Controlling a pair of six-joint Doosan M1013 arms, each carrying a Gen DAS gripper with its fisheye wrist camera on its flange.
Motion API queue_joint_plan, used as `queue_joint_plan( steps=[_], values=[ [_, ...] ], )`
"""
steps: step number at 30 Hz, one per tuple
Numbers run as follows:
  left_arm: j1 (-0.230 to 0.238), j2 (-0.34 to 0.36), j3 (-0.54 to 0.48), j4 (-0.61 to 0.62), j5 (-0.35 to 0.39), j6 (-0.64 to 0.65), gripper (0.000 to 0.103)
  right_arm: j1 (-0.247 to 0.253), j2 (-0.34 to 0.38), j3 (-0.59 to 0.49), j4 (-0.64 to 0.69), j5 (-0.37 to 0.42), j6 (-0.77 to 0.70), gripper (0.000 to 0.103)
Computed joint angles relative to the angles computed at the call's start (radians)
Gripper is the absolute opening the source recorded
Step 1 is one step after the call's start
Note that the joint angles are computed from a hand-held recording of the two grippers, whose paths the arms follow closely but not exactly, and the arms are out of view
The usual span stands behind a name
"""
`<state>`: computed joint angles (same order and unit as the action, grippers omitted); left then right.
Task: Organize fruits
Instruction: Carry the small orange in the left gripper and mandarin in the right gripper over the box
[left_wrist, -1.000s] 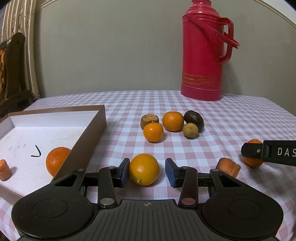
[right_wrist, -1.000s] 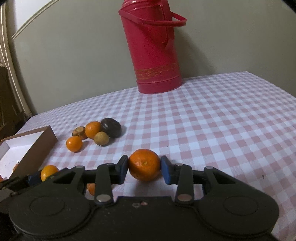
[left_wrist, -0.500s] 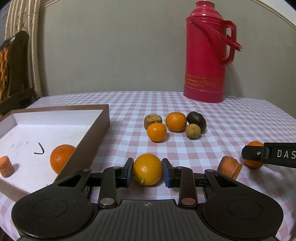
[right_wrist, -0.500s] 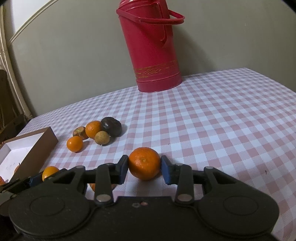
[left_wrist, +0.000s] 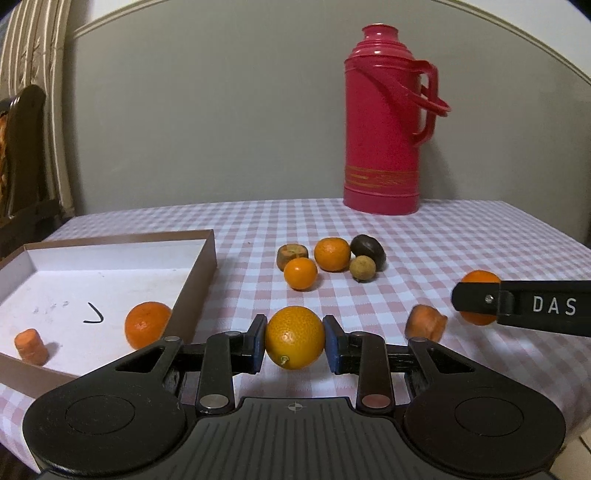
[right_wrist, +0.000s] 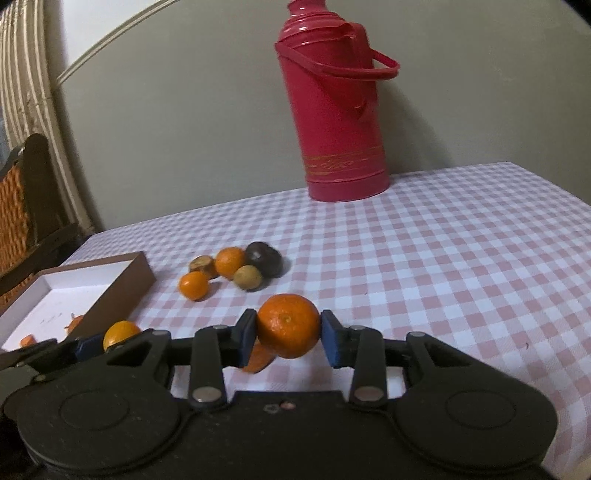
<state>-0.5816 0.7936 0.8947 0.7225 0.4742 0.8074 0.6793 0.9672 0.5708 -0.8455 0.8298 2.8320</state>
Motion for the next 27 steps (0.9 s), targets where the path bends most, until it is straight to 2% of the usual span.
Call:
queue_joint_plan(
  steps=[10,19,27],
  values=[
    [0.013,-0.065,0.099,0.035,-0.064,-0.026,0.033,0.024,-0.01,0.015,-0.008,-0.045,-0.023,0.028],
    [0.031,-0.112,0.171,0.161,-0.095,-0.169,0.033,0.041,0.013,-0.034,0.035,-0.085,-0.099,0.028],
    [0.049,-0.141,0.214,0.306,-0.083,-0.339,0.033,0.05,0.066,-0.135,0.098,-0.129,-0.21,0.028]
  ],
)
